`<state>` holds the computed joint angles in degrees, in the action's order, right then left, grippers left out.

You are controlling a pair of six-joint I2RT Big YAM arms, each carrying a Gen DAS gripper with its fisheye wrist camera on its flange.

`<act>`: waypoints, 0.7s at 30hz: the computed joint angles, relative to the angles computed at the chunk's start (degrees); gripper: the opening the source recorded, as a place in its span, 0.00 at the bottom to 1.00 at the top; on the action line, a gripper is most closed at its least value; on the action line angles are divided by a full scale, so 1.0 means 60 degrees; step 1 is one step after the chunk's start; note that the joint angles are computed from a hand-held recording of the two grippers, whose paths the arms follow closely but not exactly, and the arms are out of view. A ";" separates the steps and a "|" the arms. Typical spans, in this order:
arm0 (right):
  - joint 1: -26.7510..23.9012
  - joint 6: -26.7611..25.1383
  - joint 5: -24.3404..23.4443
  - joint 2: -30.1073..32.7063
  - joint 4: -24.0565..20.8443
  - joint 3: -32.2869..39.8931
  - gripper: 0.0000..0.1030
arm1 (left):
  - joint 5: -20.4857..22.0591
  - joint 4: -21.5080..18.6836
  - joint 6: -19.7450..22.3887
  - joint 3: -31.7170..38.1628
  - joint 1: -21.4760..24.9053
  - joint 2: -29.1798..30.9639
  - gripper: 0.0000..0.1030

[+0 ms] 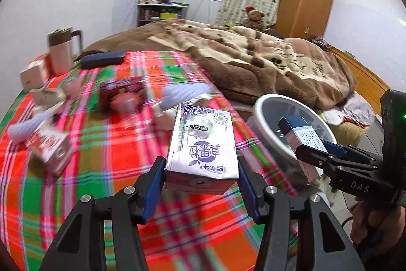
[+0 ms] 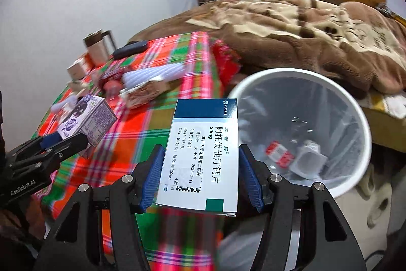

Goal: Collect trash
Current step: 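Carry the carton and medicine box over the bin and open both tools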

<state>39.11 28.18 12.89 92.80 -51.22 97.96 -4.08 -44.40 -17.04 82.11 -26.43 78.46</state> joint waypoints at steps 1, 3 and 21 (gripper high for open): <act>-0.0085 0.0083 0.0082 -0.0104 0.0002 -0.0129 0.58 | 0.0047 -0.0008 0.0033 0.0126 -0.0068 0.0114 0.53; -0.0208 0.0199 0.0175 -0.0226 0.0000 -0.0283 0.58 | 0.0175 -0.0024 0.0159 0.0467 -0.0248 0.0438 0.53; -0.1152 0.0894 0.0380 -0.0676 -0.0297 -0.1040 0.59 | 0.1534 -0.0634 0.0976 0.3441 -0.1103 0.3210 0.54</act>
<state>32.19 33.54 15.17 88.74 -53.01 91.72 5.12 -48.20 -11.18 102.75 -33.05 97.72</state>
